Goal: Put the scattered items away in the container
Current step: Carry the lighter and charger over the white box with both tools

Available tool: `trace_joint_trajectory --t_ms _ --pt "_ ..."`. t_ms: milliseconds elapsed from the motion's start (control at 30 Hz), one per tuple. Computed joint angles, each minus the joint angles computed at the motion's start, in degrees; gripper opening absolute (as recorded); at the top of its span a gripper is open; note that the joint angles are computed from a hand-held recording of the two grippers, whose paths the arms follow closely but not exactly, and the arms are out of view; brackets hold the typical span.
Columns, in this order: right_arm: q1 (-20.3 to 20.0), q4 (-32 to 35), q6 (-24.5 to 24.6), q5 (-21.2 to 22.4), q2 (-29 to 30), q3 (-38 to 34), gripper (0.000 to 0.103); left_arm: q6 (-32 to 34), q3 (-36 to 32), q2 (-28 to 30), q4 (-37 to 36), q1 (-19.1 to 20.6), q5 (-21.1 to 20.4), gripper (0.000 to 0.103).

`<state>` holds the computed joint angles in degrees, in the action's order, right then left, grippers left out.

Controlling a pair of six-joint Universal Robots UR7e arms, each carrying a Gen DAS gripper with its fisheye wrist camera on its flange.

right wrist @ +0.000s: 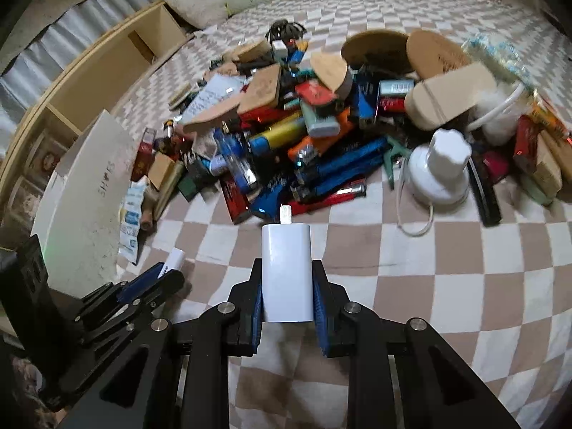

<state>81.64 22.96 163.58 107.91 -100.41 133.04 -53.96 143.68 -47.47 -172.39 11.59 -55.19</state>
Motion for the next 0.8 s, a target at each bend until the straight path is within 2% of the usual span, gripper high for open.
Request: trace_joint_trajectory --t_ms 133,300,433,533,633,800 --pt "0.0 0.8 0.7 -0.4 -1.5 -0.5 0.025 1.3 -0.5 -1.9 -0.4 -0.3 1.4 0.021" --pt "3.4 1.0 2.1 -0.5 -3.4 -1.9 0.025 4.1 -0.9 -5.2 -1.5 -0.4 3.9 0.021" --pt "9.2 1.4 4.9 1.6 -3.0 -4.3 0.025 5.9 -1.6 -9.0 0.3 -0.8 6.2 0.021" --pt "15.6 1.8 7.2 4.8 -1.5 -6.7 0.025 6.4 -1.9 -11.8 2.4 -1.6 8.0 0.021" --pt "20.2 1.7 8.2 6.8 -0.8 -8.4 0.025 7.0 -1.7 -15.1 3.2 -2.3 9.1 0.021" --pt "28.3 1.7 10.8 10.7 3.0 -11.8 0.025 6.3 -1.3 -20.7 8.1 -3.8 12.3 0.021"
